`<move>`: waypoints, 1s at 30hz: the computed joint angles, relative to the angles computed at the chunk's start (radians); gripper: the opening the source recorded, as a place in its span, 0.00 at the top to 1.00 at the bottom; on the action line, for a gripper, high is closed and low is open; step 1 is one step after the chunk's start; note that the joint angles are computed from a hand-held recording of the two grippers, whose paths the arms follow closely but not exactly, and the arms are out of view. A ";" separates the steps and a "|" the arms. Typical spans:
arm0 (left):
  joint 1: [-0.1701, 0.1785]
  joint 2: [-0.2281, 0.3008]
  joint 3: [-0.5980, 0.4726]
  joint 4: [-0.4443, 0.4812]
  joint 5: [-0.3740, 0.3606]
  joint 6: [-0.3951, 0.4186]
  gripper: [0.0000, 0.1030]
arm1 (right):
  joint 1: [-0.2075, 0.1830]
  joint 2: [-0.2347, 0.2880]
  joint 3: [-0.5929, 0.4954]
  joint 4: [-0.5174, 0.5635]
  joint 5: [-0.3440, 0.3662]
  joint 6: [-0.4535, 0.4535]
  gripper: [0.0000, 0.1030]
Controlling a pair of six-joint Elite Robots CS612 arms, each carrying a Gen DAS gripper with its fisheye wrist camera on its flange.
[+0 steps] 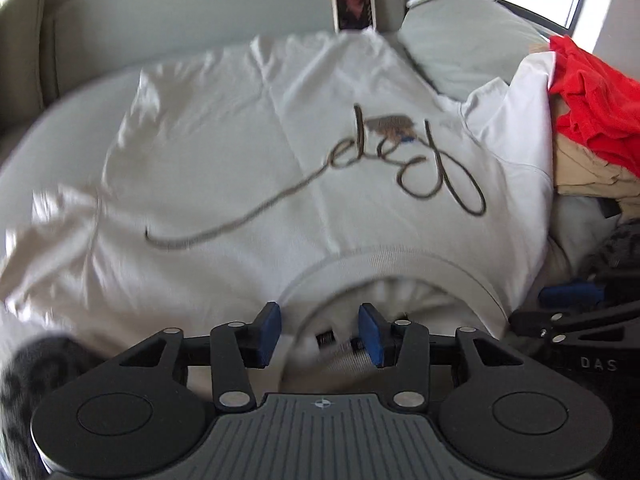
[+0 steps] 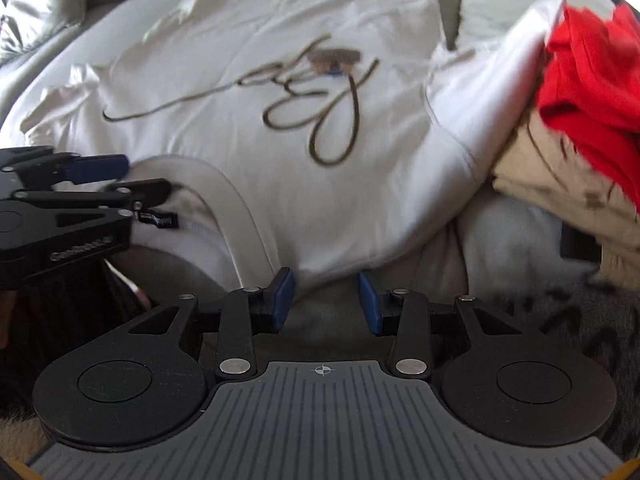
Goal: Fold clothes
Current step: 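Open the left gripper and move the right gripper to the sleeve cuff, then grasp the sleeve with the right gripper, fold it across the body, release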
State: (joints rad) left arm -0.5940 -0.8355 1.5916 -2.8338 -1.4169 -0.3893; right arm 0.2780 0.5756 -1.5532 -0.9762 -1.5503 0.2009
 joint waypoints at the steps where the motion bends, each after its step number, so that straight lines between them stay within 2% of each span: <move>1: 0.005 -0.010 0.009 0.003 -0.025 -0.020 0.63 | -0.010 -0.006 0.000 0.036 0.038 0.032 0.59; 2: 0.009 -0.019 0.020 -0.002 -0.039 -0.033 0.64 | -0.022 -0.001 -0.015 0.044 0.085 0.061 0.59; 4: 0.003 -0.027 0.038 -0.041 -0.014 -0.039 0.64 | -0.044 0.027 -0.069 -0.002 0.157 0.117 0.55; 5: -0.001 -0.028 0.043 -0.065 0.004 -0.033 0.63 | -0.050 0.040 -0.093 -0.036 0.166 0.147 0.51; 8: -0.001 -0.019 0.029 -0.110 0.007 -0.011 0.61 | -0.062 0.050 -0.121 -0.120 0.147 0.224 0.50; 12: 0.001 -0.002 -0.005 -0.111 0.011 -0.008 0.57 | -0.075 0.044 -0.124 -0.237 0.141 0.249 0.50; 14: 0.001 0.004 -0.017 -0.094 0.020 -0.027 0.56 | -0.075 0.034 -0.116 -0.301 0.101 0.233 0.50; 18: 0.008 0.006 -0.017 -0.085 0.001 -0.060 0.56 | -0.076 0.004 -0.083 -0.397 -0.035 0.173 0.50; 22: 0.013 0.006 -0.010 -0.092 -0.009 -0.098 0.56 | -0.097 -0.022 -0.018 -0.439 -0.097 0.157 0.51; 26: 0.016 0.005 -0.008 -0.094 -0.012 -0.110 0.56 | -0.092 -0.048 0.072 -0.467 -0.198 0.034 0.52; 28: 0.018 0.006 -0.007 -0.097 -0.016 -0.112 0.56 | -0.089 -0.060 0.113 -0.464 -0.226 -0.016 0.54; 30: 0.019 0.006 -0.006 -0.099 -0.020 -0.113 0.56 | -0.087 -0.073 0.151 -0.445 -0.256 -0.053 0.64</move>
State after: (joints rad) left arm -0.5750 -0.8292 1.5851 -2.9328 -1.4371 -0.5024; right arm 0.1912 0.5030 -1.4026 -1.4215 -1.8067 0.1476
